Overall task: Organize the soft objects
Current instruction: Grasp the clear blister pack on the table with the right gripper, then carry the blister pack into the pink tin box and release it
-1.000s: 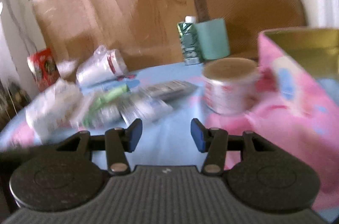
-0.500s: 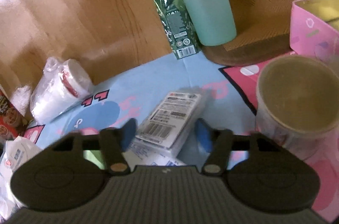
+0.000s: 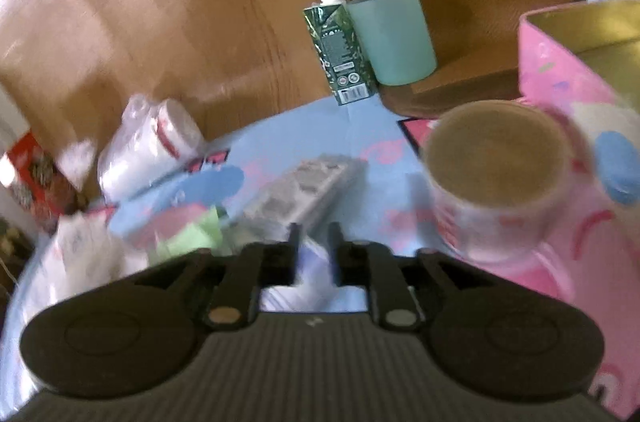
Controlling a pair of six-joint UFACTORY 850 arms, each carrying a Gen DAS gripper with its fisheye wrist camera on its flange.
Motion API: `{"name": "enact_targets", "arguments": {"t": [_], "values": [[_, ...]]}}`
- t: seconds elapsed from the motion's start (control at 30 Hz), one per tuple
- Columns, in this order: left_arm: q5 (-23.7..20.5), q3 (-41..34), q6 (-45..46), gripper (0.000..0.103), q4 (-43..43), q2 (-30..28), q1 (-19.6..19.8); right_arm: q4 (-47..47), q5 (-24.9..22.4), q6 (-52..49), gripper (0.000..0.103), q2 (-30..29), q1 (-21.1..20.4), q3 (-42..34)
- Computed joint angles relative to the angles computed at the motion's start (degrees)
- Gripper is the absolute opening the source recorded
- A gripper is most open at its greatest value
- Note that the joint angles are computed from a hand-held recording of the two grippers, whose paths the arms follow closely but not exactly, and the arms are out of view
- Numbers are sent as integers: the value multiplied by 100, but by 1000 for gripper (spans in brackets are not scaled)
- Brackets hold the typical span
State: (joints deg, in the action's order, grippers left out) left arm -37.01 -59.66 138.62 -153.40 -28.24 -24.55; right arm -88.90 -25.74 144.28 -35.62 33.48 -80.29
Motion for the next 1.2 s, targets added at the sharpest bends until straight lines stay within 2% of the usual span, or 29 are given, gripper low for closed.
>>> {"name": "enact_targets", "arguments": {"t": [0.03,0.13,0.17,0.23,0.27,0.33,0.4,0.43,0.47,0.53,0.63,0.7,0.8,0.83,0.9,0.93,0.97,1.03,1.2], "values": [[5,-3,-10,96,20,-2,-2,454,114,-445,55,-127,-76,-239],[-25,-21,-136,96,168,-18,21,1653,101,-1533,59,-544,-186,-937],[-68,-12,-176,96,198,-18,34,2127,126,-2132,67,-706,-230,-1189],[-130,-9,-288,96,294,-26,65,3025,36,-3331,69,-1035,-282,-1660],[-146,-12,-345,96,344,-29,76,3321,-109,-3882,66,-1200,-275,-1885],[-194,-9,-436,96,430,-32,101,3339,-288,-4264,59,-1235,-229,-1953],[-241,12,-471,97,445,-20,114,2884,-293,-3799,53,-1035,-176,-1667],[-263,24,-476,98,445,-16,124,2362,-349,-3314,24,-863,-103,-1417],[-273,37,-488,98,443,-9,130,1842,-282,-2871,18,-656,-45,-1111],[-290,47,-589,98,525,2,148,977,-357,-2007,14,-229,129,-487],[-356,30,-950,98,868,-7,221,-278,-790,-571,14,509,568,829],[-441,9,-1238,98,1176,-26,284,-523,-1036,171,14,942,955,1664],[-490,-66,-1600,99,1684,-69,338,-446,-1286,1089,15,1185,1378,2275],[-456,-101,-1633,99,1787,-81,328,-393,-1548,1236,17,1220,1517,2388],[-371,-149,-1605,99,1897,-90,285,247,-1960,816,34,1158,1646,2300],[-340,-166,-1586,99,1929,-94,266,611,-2219,544,55,1090,1696,2177],[-318,-173,-1550,99,1925,-94,253,796,-2463,433,68,1048,1753,2124],[-323,-134,-1444,99,1779,-80,232,862,-2843,418,74,1043,1855,2189],[-181,-227,-1645,100,1922,-125,216,613,-2948,207,77,1088,1879,2457]]}}
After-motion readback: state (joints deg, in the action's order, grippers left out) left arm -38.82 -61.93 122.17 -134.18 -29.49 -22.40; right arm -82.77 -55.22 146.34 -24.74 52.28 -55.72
